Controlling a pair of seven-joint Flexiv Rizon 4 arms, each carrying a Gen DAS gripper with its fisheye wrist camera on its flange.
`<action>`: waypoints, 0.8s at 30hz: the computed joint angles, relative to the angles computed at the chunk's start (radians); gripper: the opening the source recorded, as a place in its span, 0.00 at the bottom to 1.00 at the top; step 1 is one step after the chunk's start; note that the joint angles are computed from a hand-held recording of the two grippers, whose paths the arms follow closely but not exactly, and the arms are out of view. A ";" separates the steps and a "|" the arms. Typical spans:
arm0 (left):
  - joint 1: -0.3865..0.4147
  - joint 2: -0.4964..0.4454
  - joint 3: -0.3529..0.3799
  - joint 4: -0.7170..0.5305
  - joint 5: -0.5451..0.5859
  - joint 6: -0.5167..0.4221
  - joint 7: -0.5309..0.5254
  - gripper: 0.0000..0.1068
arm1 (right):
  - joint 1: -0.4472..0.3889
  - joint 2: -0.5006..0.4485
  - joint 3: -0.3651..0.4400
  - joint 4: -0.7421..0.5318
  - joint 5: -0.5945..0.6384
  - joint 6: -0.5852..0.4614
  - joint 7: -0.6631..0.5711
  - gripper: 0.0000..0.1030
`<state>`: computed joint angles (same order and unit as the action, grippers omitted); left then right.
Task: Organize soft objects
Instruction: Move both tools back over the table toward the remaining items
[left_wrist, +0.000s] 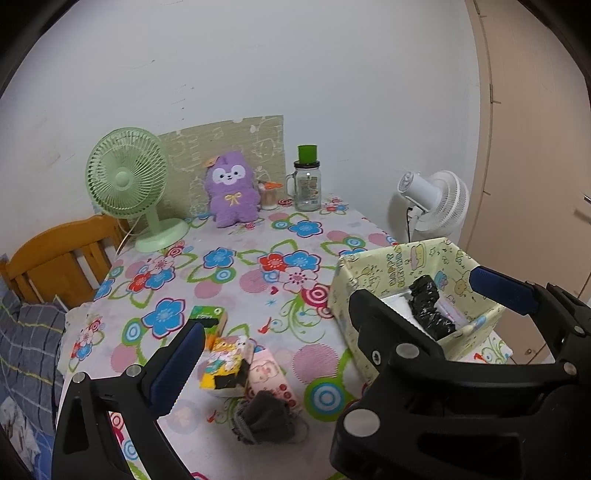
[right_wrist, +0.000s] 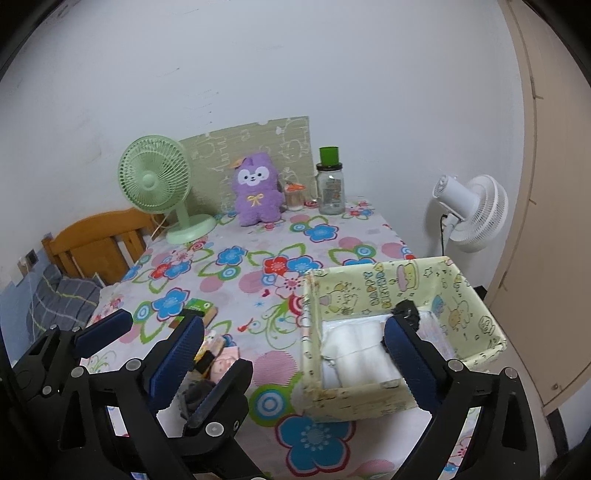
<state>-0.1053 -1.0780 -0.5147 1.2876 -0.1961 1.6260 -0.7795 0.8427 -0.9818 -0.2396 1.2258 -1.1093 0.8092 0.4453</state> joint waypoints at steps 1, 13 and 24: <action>0.003 0.000 0.000 0.002 -0.001 0.002 -0.001 0.96 | -0.001 -0.008 0.002 -0.012 0.003 -0.001 -0.007 0.97; 0.024 -0.010 0.028 0.014 0.002 0.017 -0.039 0.96 | 0.005 -0.110 -0.008 -0.156 0.078 0.008 -0.102 0.97; 0.050 -0.034 0.036 0.005 -0.012 -0.009 -0.049 0.96 | 0.018 -0.225 -0.036 -0.323 0.183 -0.012 -0.197 0.97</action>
